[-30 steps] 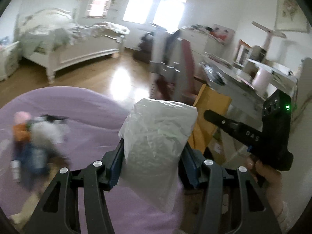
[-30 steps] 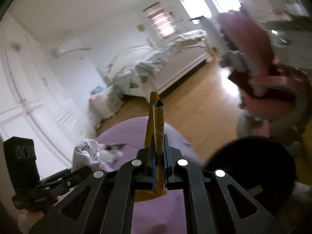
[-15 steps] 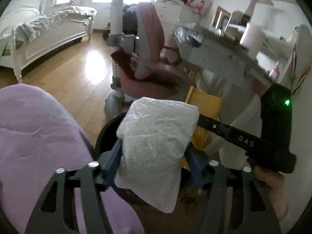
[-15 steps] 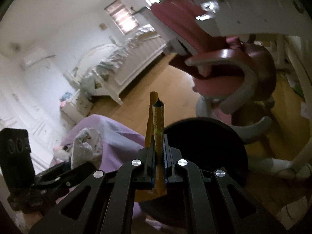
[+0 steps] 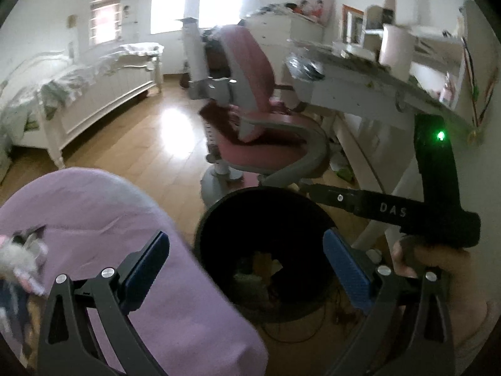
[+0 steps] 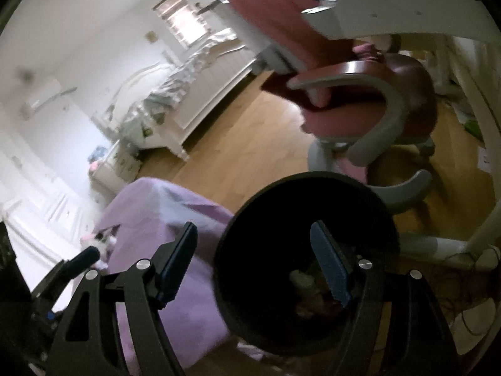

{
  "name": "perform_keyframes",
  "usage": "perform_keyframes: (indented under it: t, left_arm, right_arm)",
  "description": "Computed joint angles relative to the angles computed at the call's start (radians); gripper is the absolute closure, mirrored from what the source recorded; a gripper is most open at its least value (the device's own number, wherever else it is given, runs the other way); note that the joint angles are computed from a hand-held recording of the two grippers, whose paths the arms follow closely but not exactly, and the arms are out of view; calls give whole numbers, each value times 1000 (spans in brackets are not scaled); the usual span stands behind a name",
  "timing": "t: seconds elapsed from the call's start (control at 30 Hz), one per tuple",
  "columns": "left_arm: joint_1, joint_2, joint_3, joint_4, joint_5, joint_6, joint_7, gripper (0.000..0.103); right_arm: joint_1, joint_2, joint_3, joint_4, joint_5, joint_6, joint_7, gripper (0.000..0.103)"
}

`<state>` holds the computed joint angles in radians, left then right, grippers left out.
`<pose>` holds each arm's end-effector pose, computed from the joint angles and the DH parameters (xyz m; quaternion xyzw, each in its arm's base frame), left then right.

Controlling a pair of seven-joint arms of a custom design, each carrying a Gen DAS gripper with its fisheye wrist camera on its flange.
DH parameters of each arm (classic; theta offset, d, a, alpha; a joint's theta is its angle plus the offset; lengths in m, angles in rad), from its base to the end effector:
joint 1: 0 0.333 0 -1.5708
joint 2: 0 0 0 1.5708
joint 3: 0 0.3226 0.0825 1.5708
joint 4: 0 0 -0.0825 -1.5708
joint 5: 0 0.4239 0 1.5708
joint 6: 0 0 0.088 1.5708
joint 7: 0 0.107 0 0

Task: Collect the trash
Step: 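Carry the tissue packet and gold wrapper to the bin and release both, then grasp the tan snack wrapper with the left tool while the right tool grasps the fluffy toy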

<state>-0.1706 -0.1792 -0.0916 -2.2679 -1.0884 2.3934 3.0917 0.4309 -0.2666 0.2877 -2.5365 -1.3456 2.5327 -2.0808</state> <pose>0.5301 -0.1511 0.4546 -0.2296 0.8780 -0.4143 0.0689 0.3557 0.3222 0.3634 -0.3255 0.8295 -0.2202 0.3970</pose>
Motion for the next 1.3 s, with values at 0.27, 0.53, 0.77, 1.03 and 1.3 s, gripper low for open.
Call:
perform_keyframes:
  t: [0.27, 0.53, 0.77, 1.03, 1.3]
  left_arm:
    - [94, -2, 71, 4, -7, 26, -6, 5]
    - [237, 76, 134, 64, 5, 76, 4, 6]
    - [329, 173, 114, 142, 62, 126, -1, 10]
    - [373, 230, 76, 179, 130, 118, 14, 28]
    - [391, 270, 51, 217, 172, 71, -21, 37]
  right_arm:
    - [30, 197, -30, 232, -60, 62, -156, 29]
    - [122, 451, -101, 557, -29, 156, -439, 29]
    - [186, 662, -139, 842, 126, 205, -748, 29]
    - [220, 848, -161, 1119, 339, 174, -1050, 29]
    - [229, 1071, -162, 1457, 571, 41, -1369, 29]
